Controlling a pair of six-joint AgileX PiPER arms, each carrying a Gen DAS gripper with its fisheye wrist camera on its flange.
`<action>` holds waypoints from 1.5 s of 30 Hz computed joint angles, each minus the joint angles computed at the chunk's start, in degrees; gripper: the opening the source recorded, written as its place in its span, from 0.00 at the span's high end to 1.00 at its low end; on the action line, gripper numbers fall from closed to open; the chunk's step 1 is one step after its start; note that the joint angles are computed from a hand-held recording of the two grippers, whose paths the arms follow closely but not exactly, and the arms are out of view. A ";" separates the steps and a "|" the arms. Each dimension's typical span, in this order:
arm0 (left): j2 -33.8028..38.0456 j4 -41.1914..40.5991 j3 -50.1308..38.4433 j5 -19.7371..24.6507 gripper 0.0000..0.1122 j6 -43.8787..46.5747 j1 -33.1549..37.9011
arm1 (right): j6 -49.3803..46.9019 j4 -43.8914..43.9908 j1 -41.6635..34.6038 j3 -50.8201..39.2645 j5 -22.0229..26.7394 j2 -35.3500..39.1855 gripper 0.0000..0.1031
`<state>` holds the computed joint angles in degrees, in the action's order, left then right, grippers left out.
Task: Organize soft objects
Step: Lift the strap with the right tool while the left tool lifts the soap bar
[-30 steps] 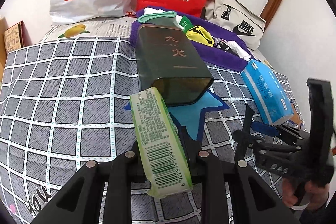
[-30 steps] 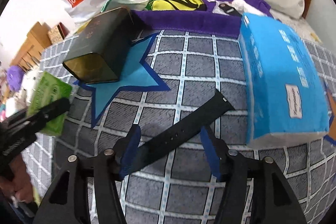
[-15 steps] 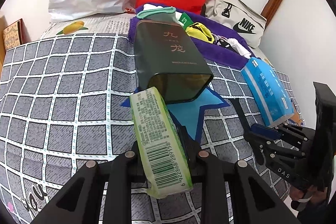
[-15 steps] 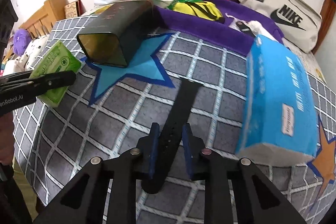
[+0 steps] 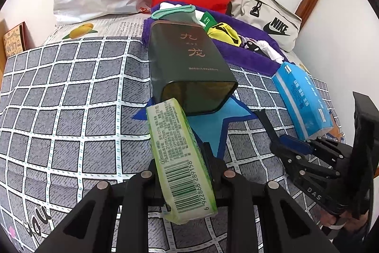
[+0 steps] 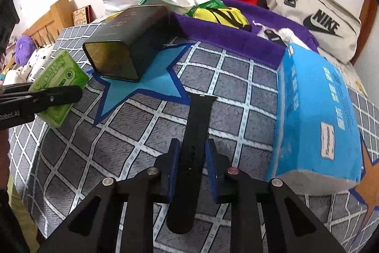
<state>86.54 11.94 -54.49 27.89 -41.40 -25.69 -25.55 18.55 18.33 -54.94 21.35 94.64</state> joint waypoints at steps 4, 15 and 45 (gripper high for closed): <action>0.54 -0.37 -0.35 0.11 0.80 0.35 -0.03 | 1.83 -0.97 -0.09 -0.11 0.98 -0.20 0.76; 0.38 0.01 -0.85 0.48 0.80 0.20 0.05 | -7.91 6.02 -1.15 -0.43 -0.01 0.80 0.80; 0.00 3.05 -16.95 13.59 0.80 -0.34 0.79 | -16.59 14.38 -8.98 -14.94 15.05 -1.78 0.80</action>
<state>86.54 15.00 -71.44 41.48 -41.74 -24.90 -42.14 32.94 9.35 -69.89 36.40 92.86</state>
